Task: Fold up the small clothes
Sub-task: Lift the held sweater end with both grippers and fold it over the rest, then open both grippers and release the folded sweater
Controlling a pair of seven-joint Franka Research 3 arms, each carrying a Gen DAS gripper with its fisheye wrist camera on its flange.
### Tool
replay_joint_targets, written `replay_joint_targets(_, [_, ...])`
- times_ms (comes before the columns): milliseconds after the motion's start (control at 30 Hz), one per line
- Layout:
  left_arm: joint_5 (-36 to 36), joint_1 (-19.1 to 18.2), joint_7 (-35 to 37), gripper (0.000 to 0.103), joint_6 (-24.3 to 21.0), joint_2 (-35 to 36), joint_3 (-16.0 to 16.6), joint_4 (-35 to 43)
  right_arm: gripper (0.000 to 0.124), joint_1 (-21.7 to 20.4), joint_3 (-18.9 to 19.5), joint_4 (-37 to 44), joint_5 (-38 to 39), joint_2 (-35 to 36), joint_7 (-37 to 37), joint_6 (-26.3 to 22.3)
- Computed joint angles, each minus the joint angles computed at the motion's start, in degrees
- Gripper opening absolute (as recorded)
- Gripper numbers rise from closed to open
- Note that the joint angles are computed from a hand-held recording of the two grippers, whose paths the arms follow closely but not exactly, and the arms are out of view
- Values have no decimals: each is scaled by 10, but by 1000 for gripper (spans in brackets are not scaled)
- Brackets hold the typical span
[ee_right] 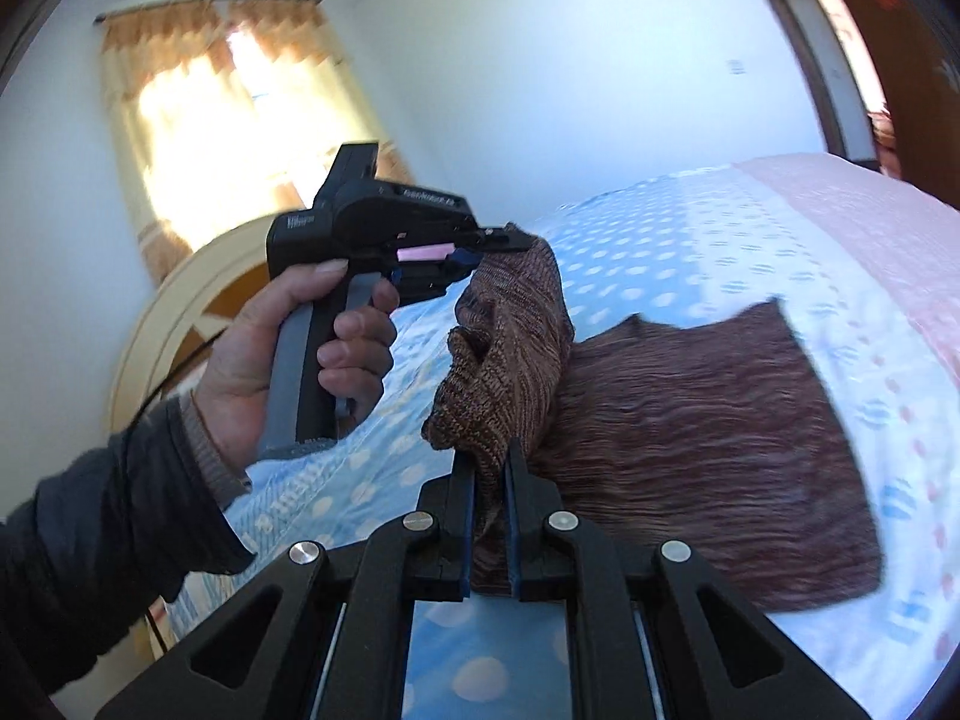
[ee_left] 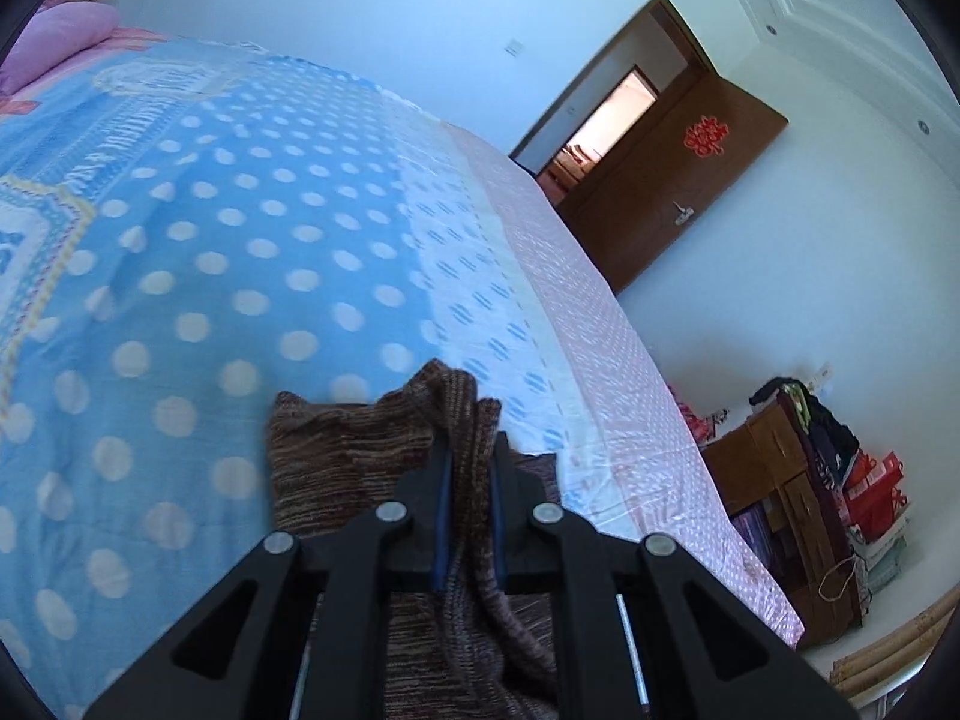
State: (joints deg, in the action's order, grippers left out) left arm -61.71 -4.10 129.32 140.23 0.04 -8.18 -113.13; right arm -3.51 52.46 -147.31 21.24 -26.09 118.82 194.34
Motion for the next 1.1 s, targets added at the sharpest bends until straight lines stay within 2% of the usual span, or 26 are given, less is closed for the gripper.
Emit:
replay_joint_targets(100, [16,-14,-13,11,6,19,-16,17,7,24,-25,-39,30,-29,25,17])
replay_joint_targets(200, [46,-28,-27,11,22,29,-31,22,7,9,-15,-51,54,-59,30,-11])
replay_joint_targets(300, [82,-43,-41,11,37,45,-45,30,7,54,-58,-80,47,-51,62,-1])
replay_joint_targets(367, [102,-50,-53,10,41,56,-54,35,7,57,-61,-92,46,-59,72,-13])
replay_joint_targets(600, [182,-68,-100,10,77,92,-78,39,7,108,-109,-141,65,-36,114,19])
replay_joint_targets(700, [193,-67,-106,10,89,101,-88,41,7,102,-100,-155,89,-43,123,18])
replay_joint_targets(767, [190,-65,-98,10,97,104,-97,43,6,119,-114,-164,99,-40,130,31])
replay_joint_targets(833, [220,-72,-110,11,112,105,-99,42,5,117,-109,-166,112,-44,131,33])
replay_joint_targets(867, [218,-70,-100,14,107,102,-104,42,5,122,-110,-170,117,-43,132,40])
replay_joint_targets(933, [226,-71,-94,27,109,80,-105,26,5,150,-138,-178,121,-21,132,67])
replay_joint_targets(967, [216,-70,-72,39,120,61,-106,9,4,171,-161,-184,118,-9,137,87])
replay_joint_targets(1000, [196,-70,-43,51,134,43,-105,-8,4,176,-164,-185,126,-3,131,99])
replay_joint_targets(1033, [177,-73,-13,59,159,17,-101,-36,4,165,-147,-181,144,-6,117,94])
replay_joint_targets(1067, [165,-79,8,72,182,-9,-94,-65,4,154,-129,-179,162,-11,104,91])
replay_joint_targets(1100, [145,-84,38,77,200,-33,-84,-90,4,144,-110,-178,180,-15,93,93])
